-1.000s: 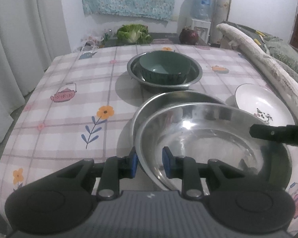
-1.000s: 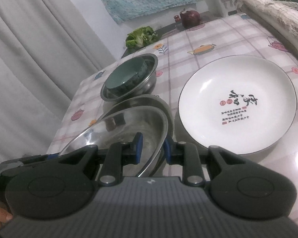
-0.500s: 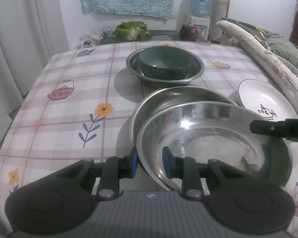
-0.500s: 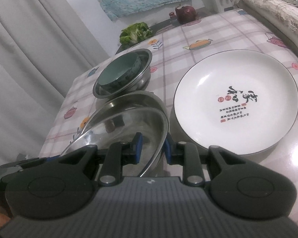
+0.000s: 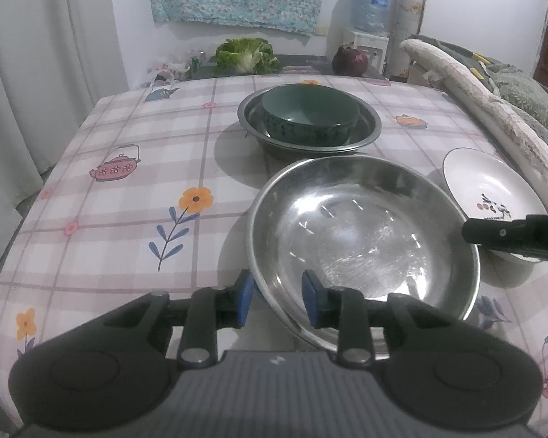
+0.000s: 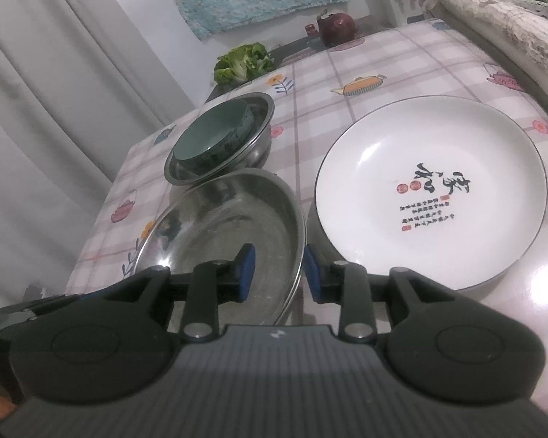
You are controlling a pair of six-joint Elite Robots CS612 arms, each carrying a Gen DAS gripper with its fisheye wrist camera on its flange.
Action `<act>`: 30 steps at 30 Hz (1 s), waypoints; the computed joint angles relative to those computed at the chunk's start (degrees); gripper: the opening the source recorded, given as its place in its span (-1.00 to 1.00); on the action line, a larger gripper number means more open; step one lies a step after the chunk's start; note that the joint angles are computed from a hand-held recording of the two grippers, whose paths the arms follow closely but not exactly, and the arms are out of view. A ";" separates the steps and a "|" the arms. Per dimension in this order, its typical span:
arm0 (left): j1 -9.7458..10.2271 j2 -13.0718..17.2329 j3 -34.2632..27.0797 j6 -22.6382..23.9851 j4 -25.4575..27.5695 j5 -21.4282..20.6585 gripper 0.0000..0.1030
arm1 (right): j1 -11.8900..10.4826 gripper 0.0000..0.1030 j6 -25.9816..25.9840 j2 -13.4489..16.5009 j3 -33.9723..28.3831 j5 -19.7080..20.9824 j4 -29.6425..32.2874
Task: Organize plates and bowls
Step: 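Open both tools to release the stacked stainless plate, then move both tools to the white printed plate and grasp its rim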
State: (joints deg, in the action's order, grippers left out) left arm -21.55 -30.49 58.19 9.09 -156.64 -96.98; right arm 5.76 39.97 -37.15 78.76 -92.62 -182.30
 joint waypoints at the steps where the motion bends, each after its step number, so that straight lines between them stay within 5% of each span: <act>1: 0.00 0.00 -0.01 0.06 -0.03 0.03 -0.30 | 0.01 -0.40 0.00 0.00 -0.06 0.01 0.13; 11: -0.15 -0.45 0.62 0.27 -0.32 0.75 0.05 | 0.31 0.02 -0.78 -0.19 -0.11 -0.31 0.91; 23: -0.74 -2.33 2.31 0.85 -1.66 2.07 0.48 | 0.21 0.14 -0.82 -0.90 1.34 -0.51 -1.14; 30: -1.46 -3.25 3.23 1.76 -2.35 1.99 0.52 | 0.01 0.15 -0.60 -1.82 3.06 -1.33 -3.39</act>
